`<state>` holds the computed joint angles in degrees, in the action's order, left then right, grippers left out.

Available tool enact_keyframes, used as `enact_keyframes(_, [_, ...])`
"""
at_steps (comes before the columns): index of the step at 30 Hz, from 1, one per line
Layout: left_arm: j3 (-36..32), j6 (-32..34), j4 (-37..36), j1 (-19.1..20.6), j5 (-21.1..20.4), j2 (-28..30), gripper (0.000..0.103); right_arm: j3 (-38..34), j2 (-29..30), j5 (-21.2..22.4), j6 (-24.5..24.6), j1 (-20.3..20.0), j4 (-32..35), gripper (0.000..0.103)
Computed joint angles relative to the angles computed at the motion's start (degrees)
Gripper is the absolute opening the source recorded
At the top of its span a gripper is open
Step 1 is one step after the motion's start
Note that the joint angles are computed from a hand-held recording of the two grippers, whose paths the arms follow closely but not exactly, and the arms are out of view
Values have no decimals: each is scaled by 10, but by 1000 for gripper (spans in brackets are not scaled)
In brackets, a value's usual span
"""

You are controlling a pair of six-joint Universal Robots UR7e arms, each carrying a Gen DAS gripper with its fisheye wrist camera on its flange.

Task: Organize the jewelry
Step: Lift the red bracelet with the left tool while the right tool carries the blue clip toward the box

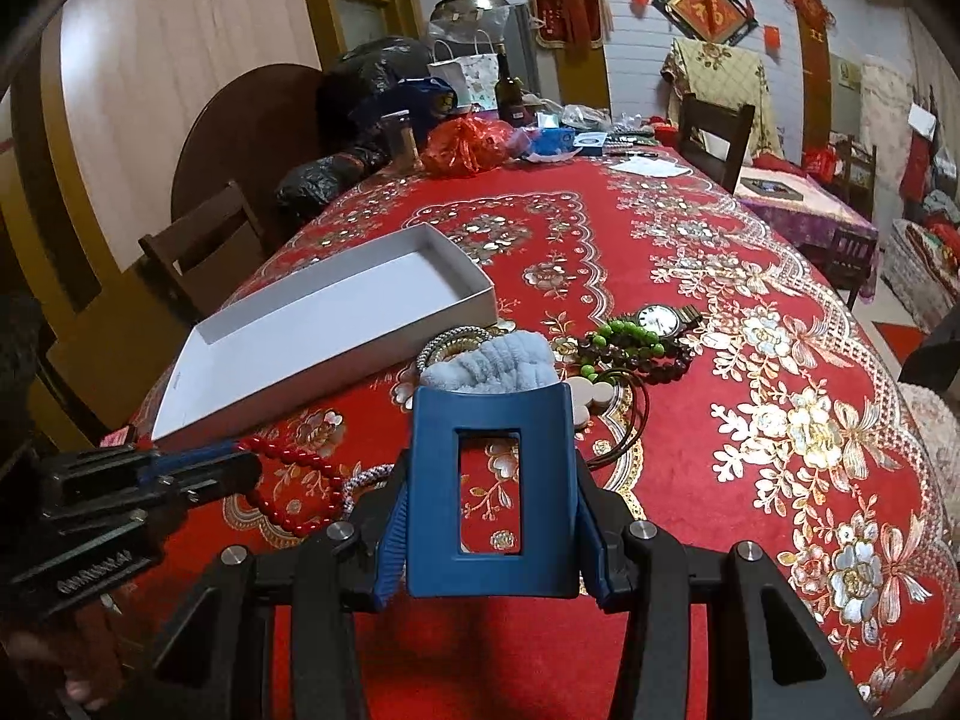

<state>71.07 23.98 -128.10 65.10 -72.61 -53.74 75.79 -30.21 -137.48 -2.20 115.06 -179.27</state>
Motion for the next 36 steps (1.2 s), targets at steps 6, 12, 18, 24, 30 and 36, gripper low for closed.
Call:
enact_keyframes(6, [8, -3, -11, -2, 4, -8, 8, -14, 11, -15, -10, 6, 13, 45])
enact_keyframes(12, [11, -12, -10, -1, 19, -7, 8, -29, 22, -25, -20, 10, 29, 45])
enact_keyframes(18, [6, -12, -7, 2, 18, -5, 8, -30, 23, -25, -17, 9, 31, 45])
enact_keyframes(24, [-4, -16, 1, 6, 14, 1, 8, -37, 25, -26, -11, 6, 45, 45])
enact_keyframes(30, [-39, -16, -1, 7, 6, 15, 8, -77, 39, -16, -8, -1, 83, 45])
enact_keyframes(36, [-110, -15, -13, 9, 12, 48, 8, -150, 65, 5, -25, -6, 124, 45])
